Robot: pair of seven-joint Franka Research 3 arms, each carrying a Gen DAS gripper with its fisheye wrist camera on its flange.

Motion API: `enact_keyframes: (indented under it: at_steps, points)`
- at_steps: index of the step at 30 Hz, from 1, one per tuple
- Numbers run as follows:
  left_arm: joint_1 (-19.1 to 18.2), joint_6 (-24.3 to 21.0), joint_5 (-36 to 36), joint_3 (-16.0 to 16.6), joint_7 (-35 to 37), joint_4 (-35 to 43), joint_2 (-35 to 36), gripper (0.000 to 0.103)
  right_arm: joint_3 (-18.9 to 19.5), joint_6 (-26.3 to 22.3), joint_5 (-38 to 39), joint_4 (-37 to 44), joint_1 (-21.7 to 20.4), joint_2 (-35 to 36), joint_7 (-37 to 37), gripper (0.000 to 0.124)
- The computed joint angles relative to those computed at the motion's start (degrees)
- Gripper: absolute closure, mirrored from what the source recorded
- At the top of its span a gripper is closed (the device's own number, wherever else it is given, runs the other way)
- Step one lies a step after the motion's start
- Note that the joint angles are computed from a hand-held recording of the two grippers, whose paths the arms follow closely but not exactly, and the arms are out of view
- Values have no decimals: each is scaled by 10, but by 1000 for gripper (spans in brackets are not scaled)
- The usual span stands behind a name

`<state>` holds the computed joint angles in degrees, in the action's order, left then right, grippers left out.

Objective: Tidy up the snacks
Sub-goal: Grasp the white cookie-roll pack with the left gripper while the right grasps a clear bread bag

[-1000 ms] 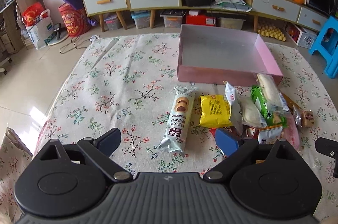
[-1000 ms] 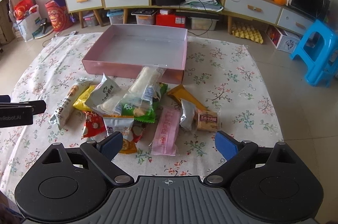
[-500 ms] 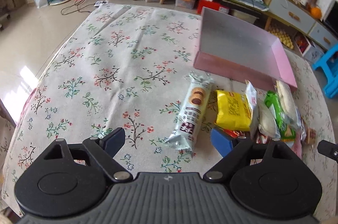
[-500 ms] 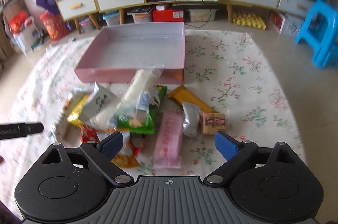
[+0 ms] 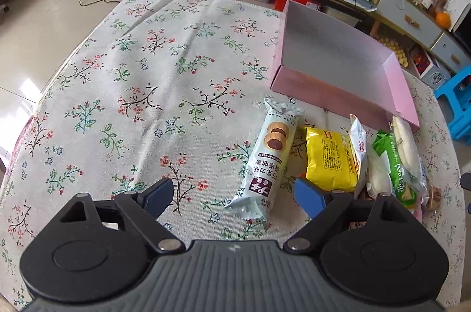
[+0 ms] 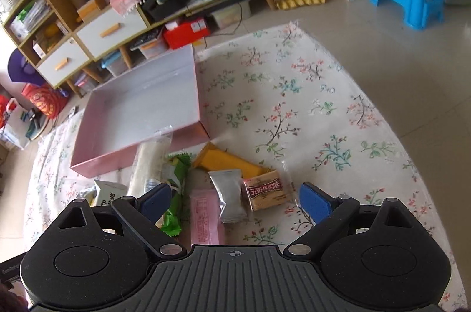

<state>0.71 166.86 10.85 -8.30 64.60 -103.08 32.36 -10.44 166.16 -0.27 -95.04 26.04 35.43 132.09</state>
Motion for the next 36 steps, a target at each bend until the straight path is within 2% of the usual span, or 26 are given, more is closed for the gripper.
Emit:
enact_keyframes:
  at_steps: [2, 5, 7, 10, 15, 18, 22, 25, 27, 31, 33, 36]
  points:
    - [-2, -15, 0, -4, 6, 21, 14, 15, 39, -3, 20, 31, -30, 18, -35, 29]
    - [-11, -31, 8, -2, 15, 48, 31, 16, 67, -20, 34, 94, -42, 54, -81, 29]
    - [-14, -37, 10, -2, 22, 61, 41, 17, 72, -47, 36, 145, -42, 83, -107, 31]
    - [-29, -44, 25, 15, 15, 75, 50, 20, 84, -90, 48, 221, -48, 126, -135, 32]
    - [-20, -45, 22, 9, 22, 79, 55, 26, 87, -138, 54, 308, -48, 176, -165, 40]
    - [-15, -60, 20, 2, 36, 85, 59, 32, 86, -149, 55, 332, -45, 190, -172, 43]
    - [-22, -73, 26, 7, 48, 92, 65, 35, 83, -161, 53, 347, -43, 199, -177, 44]
    - [-26, -90, 30, 9, 58, 99, 68, 40, 79, -173, 47, 363, -40, 208, -180, 50]
    - [-25, -102, 27, 5, 66, 106, 71, 48, 80, -174, 47, 364, -40, 209, -182, 55]
    - [-31, -111, 31, 11, 72, 108, 72, 51, 78, -176, 45, 365, -40, 210, -182, 61]
    - [-33, -107, 36, 14, 72, 105, 69, 64, 78, -176, 44, 366, -39, 211, -182, 65]
    - [-32, -104, 35, 13, 72, 101, 66, 71, 78, -180, 42, 368, -39, 213, -184, 70]
